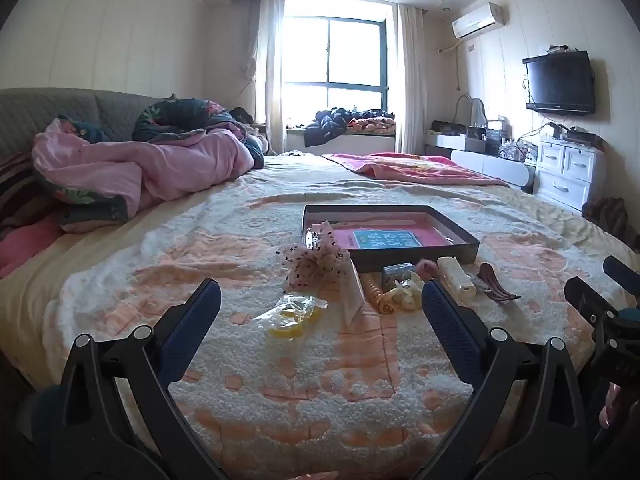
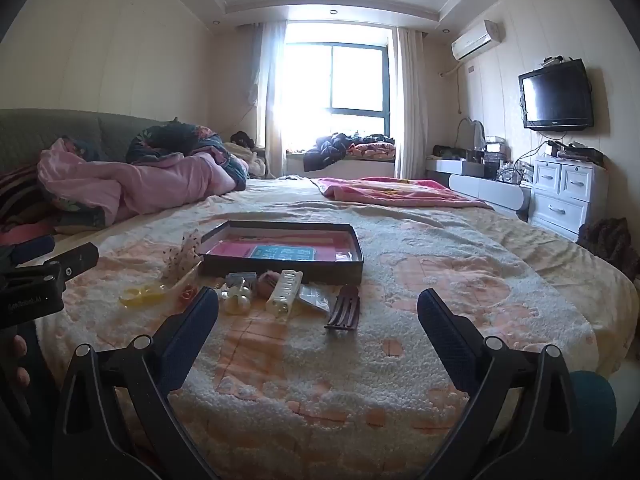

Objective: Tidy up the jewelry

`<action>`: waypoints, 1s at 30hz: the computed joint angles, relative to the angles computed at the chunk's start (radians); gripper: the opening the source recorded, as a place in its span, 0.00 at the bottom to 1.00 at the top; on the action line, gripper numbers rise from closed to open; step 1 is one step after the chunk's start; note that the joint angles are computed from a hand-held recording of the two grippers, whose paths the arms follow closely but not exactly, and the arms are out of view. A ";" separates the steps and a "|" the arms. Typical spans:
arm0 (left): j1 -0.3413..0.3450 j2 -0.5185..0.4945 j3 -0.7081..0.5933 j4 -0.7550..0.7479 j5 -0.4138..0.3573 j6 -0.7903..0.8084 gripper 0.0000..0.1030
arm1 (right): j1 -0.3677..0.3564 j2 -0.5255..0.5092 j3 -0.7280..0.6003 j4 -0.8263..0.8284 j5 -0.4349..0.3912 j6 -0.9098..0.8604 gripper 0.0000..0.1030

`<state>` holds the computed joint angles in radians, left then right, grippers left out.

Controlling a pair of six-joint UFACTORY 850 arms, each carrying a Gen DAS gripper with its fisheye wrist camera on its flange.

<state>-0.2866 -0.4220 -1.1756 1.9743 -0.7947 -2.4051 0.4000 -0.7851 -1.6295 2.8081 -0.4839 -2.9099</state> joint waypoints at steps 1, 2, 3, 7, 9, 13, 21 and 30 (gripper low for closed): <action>-0.001 -0.002 -0.003 -0.005 0.002 0.004 0.89 | 0.000 0.000 0.001 0.003 -0.002 -0.005 0.94; -0.001 -0.004 -0.006 -0.010 0.003 0.008 0.89 | 0.000 0.000 0.000 0.001 -0.001 -0.003 0.94; -0.003 -0.007 -0.009 -0.014 0.004 0.012 0.89 | 0.000 -0.001 -0.002 -0.003 0.002 0.003 0.94; 0.001 -0.006 -0.007 -0.001 0.007 -0.015 0.89 | -0.001 0.000 0.001 -0.005 -0.008 0.002 0.94; 0.000 -0.003 -0.007 -0.012 0.007 -0.007 0.89 | -0.002 0.000 0.002 -0.001 -0.009 0.006 0.94; 0.002 -0.008 -0.013 -0.017 0.013 -0.008 0.89 | 0.000 0.001 0.001 0.005 -0.004 0.003 0.94; 0.000 -0.005 0.004 -0.008 0.004 -0.019 0.89 | -0.006 -0.011 -0.007 -0.029 -0.002 0.031 0.94; 0.004 -0.002 0.001 -0.013 0.012 -0.014 0.89 | -0.003 -0.008 -0.010 -0.024 0.003 0.031 0.94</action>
